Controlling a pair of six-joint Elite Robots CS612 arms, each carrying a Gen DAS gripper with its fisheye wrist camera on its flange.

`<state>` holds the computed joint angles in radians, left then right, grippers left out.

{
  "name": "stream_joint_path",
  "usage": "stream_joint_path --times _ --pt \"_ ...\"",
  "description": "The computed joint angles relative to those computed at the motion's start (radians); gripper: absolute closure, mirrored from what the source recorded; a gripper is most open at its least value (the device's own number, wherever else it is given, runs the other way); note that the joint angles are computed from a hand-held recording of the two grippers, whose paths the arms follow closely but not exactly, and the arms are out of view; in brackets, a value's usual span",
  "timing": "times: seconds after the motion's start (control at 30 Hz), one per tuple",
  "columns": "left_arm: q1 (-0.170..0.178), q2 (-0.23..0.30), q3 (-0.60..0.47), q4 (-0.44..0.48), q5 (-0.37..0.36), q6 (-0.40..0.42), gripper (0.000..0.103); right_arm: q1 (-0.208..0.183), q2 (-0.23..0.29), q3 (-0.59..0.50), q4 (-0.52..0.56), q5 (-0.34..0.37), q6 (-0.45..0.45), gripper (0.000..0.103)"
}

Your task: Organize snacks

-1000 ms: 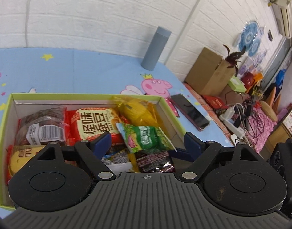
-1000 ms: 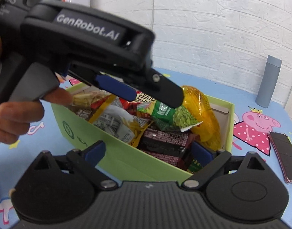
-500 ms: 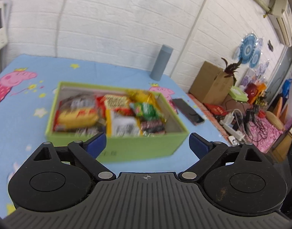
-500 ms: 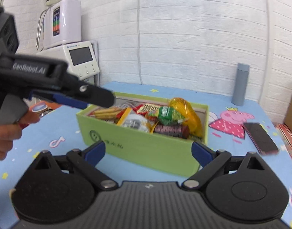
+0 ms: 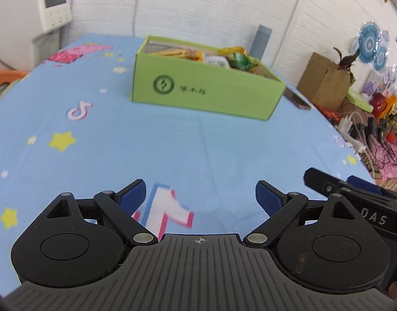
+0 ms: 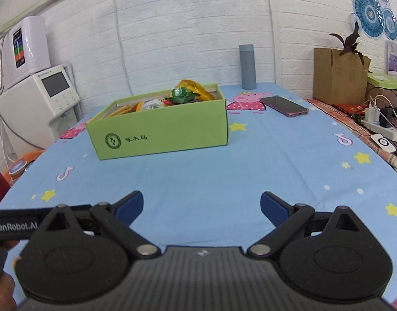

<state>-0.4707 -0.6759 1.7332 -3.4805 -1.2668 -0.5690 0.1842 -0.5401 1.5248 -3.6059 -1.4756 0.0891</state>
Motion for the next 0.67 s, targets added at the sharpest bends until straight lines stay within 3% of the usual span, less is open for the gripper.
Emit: stream_joint_path --times 0.13,0.4,0.57,0.67 --pt "-0.022 -0.005 0.027 0.003 0.056 -0.002 0.020 -0.001 -0.012 0.046 -0.036 0.000 -0.006 0.007" --pt "-0.044 -0.011 0.068 -0.037 0.075 -0.013 0.021 -0.001 -0.023 0.094 -0.081 -0.027 0.000 0.007" --pt "-0.067 -0.015 0.110 -0.106 0.106 -0.015 0.028 -0.006 -0.033 0.139 -0.129 -0.020 0.017 0.007" --pt "-0.084 -0.019 0.138 -0.147 0.128 -0.006 0.027 -0.004 -0.039 0.172 -0.178 -0.024 0.017 0.007"
